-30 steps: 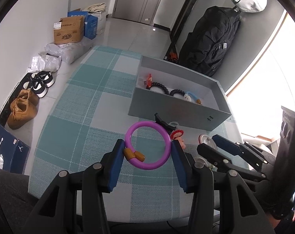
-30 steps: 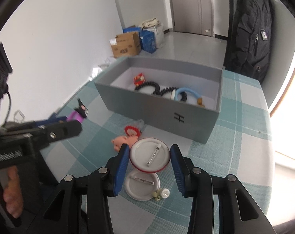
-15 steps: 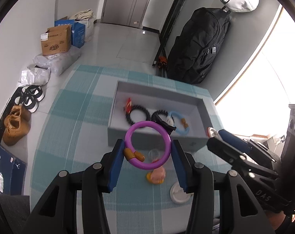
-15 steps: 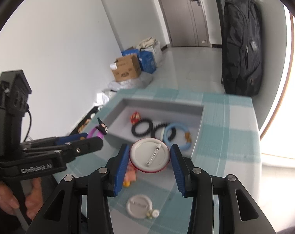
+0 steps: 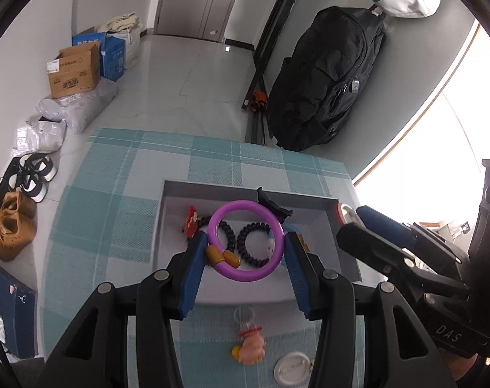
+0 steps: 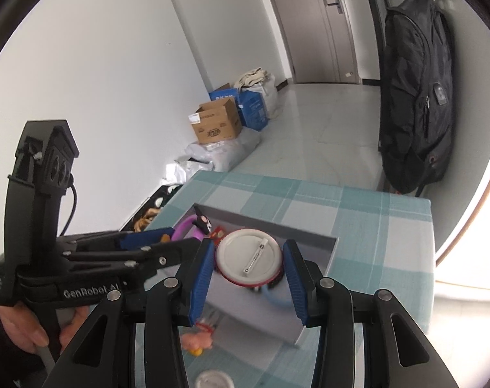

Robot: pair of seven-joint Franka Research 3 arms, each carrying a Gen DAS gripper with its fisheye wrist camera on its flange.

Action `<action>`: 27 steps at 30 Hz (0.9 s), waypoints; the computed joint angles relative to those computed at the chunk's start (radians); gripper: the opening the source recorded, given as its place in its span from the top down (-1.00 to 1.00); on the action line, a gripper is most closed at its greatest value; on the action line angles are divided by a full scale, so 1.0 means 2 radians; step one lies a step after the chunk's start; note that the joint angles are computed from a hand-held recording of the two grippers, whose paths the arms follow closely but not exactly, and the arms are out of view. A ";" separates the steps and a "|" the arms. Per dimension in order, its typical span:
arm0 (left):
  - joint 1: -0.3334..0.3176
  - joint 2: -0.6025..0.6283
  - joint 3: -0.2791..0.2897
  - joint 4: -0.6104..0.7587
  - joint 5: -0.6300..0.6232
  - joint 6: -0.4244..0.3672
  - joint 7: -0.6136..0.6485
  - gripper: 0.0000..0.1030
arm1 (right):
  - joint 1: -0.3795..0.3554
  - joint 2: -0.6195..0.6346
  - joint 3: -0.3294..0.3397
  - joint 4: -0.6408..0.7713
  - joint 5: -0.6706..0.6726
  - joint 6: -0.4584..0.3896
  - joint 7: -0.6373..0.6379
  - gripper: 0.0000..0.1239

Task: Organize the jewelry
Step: 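Carry the pink ring and white badge over the grey box with both grippers, then open both grippers to release the ring and badge into the box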

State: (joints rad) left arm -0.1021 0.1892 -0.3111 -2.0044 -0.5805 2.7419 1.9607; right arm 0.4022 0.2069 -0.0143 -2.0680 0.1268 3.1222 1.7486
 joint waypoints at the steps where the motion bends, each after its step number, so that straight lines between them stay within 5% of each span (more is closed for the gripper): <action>1: -0.001 0.005 0.001 0.005 0.005 -0.002 -0.004 0.17 | -0.013 0.005 0.013 0.005 0.012 0.000 -0.011 0.33; 4: 0.001 0.018 -0.001 0.019 0.010 -0.010 -0.006 0.17 | -0.047 0.015 0.050 0.010 0.055 0.003 -0.044 0.33; 14: 0.012 0.043 -0.012 0.048 0.021 -0.035 -0.009 0.17 | -0.067 0.028 0.070 0.024 0.118 -0.010 -0.093 0.33; 25: 0.000 0.042 -0.009 0.045 0.063 -0.026 -0.013 0.12 | -0.017 0.021 0.008 0.013 0.082 -0.006 -0.037 0.21; 27: 0.004 0.037 -0.014 0.040 0.059 -0.021 -0.004 -0.07 | -0.024 0.016 0.013 0.006 0.084 0.001 -0.032 0.15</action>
State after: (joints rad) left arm -0.0951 0.2641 -0.3399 -1.9240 -0.4629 2.7006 1.9518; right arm 0.3551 0.2386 0.0126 -2.0566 0.2946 3.1241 1.6853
